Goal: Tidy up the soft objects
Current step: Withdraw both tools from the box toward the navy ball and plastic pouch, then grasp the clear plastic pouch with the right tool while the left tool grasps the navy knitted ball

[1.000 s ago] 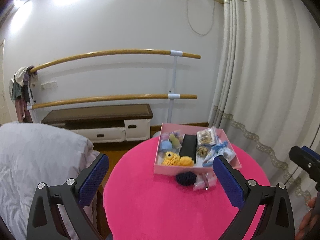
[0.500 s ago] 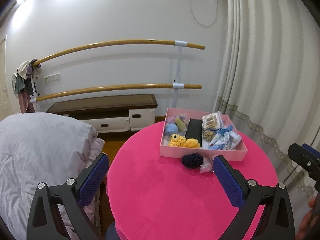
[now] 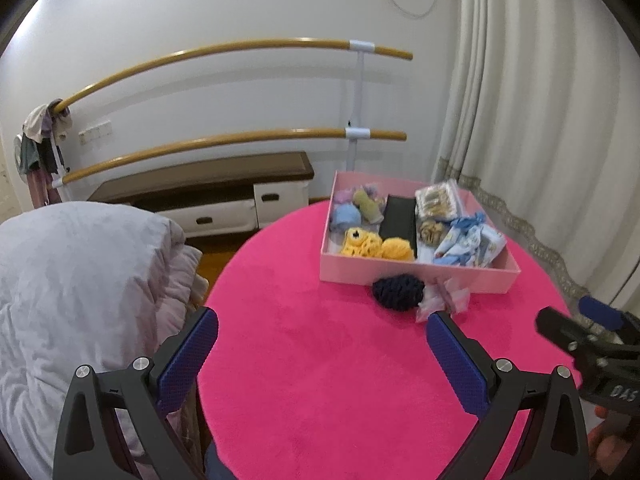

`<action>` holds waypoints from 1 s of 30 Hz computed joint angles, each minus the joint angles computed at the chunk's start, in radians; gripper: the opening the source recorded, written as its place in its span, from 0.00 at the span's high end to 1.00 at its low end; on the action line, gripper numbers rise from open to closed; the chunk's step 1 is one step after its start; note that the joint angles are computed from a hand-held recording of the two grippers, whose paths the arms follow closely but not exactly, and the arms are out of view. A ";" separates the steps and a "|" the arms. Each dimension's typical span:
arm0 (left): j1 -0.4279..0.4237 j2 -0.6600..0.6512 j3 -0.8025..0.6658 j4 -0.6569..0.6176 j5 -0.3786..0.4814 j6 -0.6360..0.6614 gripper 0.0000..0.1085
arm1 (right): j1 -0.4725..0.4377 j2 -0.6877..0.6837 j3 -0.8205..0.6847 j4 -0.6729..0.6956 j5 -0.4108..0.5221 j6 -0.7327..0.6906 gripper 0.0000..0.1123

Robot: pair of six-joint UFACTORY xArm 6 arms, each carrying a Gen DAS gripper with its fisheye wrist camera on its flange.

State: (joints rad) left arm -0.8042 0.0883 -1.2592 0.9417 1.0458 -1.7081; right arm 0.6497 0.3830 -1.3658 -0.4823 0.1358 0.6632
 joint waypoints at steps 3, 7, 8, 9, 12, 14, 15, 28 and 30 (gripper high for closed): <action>0.044 0.043 -0.018 -0.023 -0.049 0.031 0.05 | 0.008 0.073 -0.064 0.126 0.038 -0.119 0.08; 0.099 0.089 -0.030 -0.056 -0.102 0.061 0.05 | 0.014 0.177 -0.168 0.248 0.095 -0.236 0.08; 0.111 0.096 -0.030 -0.062 -0.111 0.069 0.05 | 0.016 0.202 -0.197 0.277 0.108 -0.263 0.08; 0.120 0.103 -0.031 -0.064 -0.118 0.074 0.05 | 0.019 0.233 -0.232 0.310 0.124 -0.295 0.08; 0.153 0.127 -0.032 -0.074 -0.144 0.088 0.05 | 0.025 0.312 -0.332 0.362 0.173 -0.353 0.08; 0.168 0.148 -0.041 -0.077 -0.158 0.092 0.05 | 0.030 0.372 -0.419 0.386 0.221 -0.383 0.08; 0.177 0.157 -0.042 -0.079 -0.166 0.095 0.05 | 0.031 0.407 -0.468 0.395 0.244 -0.394 0.08; 0.239 0.261 -0.105 -0.103 -0.246 0.147 0.05 | 0.025 0.544 -0.674 0.415 0.310 -0.479 0.29; 0.243 0.279 -0.120 -0.105 -0.259 0.156 0.05 | 0.020 0.509 -0.610 0.437 0.274 -0.495 0.30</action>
